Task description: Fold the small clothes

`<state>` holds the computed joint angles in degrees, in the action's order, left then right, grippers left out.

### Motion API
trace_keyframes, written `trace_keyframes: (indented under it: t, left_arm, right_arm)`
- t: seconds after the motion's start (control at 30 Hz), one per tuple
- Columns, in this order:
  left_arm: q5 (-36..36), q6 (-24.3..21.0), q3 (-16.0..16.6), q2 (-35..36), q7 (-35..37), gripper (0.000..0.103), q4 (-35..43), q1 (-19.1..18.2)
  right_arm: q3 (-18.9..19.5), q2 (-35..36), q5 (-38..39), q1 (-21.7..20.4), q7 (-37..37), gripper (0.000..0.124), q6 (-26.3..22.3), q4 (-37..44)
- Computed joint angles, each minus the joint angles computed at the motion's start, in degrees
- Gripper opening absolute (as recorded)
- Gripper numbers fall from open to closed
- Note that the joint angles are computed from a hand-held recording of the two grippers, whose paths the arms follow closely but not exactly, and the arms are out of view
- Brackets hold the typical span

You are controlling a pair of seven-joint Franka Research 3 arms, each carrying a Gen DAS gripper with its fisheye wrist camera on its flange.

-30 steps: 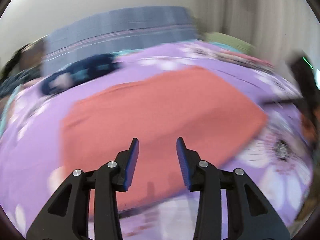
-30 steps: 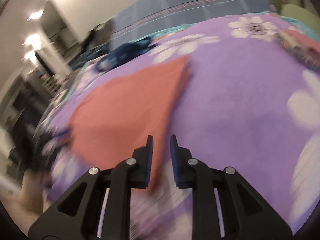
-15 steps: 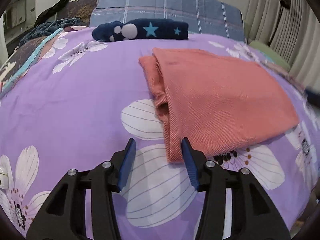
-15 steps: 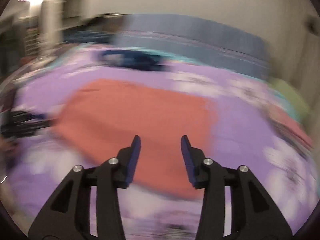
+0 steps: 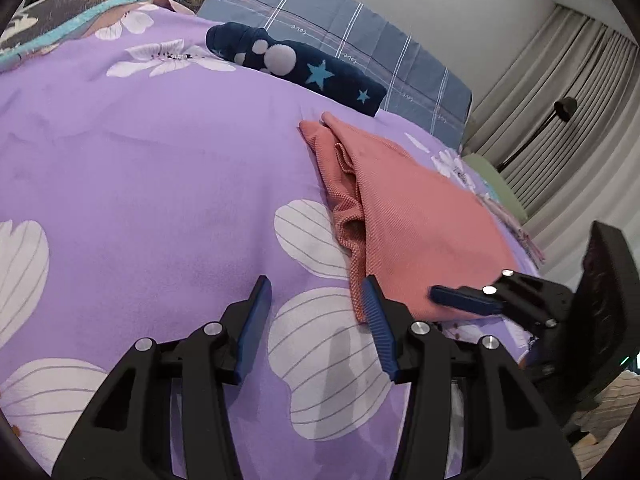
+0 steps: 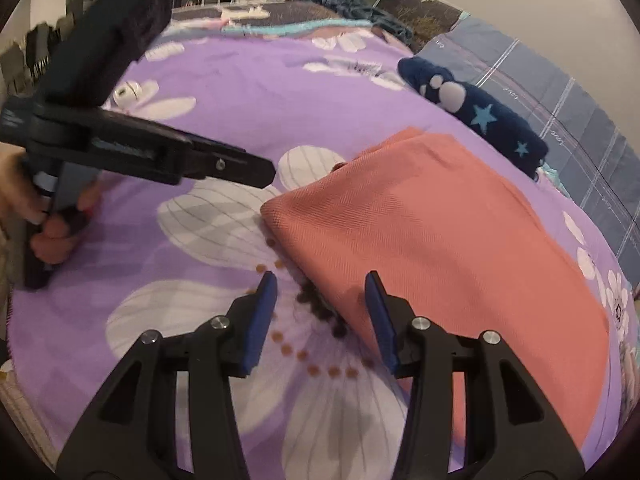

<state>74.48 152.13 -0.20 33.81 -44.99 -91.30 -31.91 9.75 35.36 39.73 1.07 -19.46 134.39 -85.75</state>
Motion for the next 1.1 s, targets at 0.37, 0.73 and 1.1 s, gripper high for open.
trace_keyframes:
  t: [0.37,0.73,1.1]
  left_arm:
    - [13.83,4.94,1.61,-1.80,-18.13,0.050,-1.71,0.15]
    - [-19.25,11.95,-12.87,13.17,38.73,0.048,18.41,21.04]
    - [-21.98,14.65,1.41,18.35,39.04,0.000,29.44,12.95]
  right_arm:
    - [4.87,-1.63,9.18,0.28,-12.07,0.006,12.18,-6.97]
    - [1.91,1.15,5.08,0.48,0.30,0.005,0.42,0.47]
    - [2.68,1.41,5.61,-0.97,1.01,0.005,-4.39,1.86]
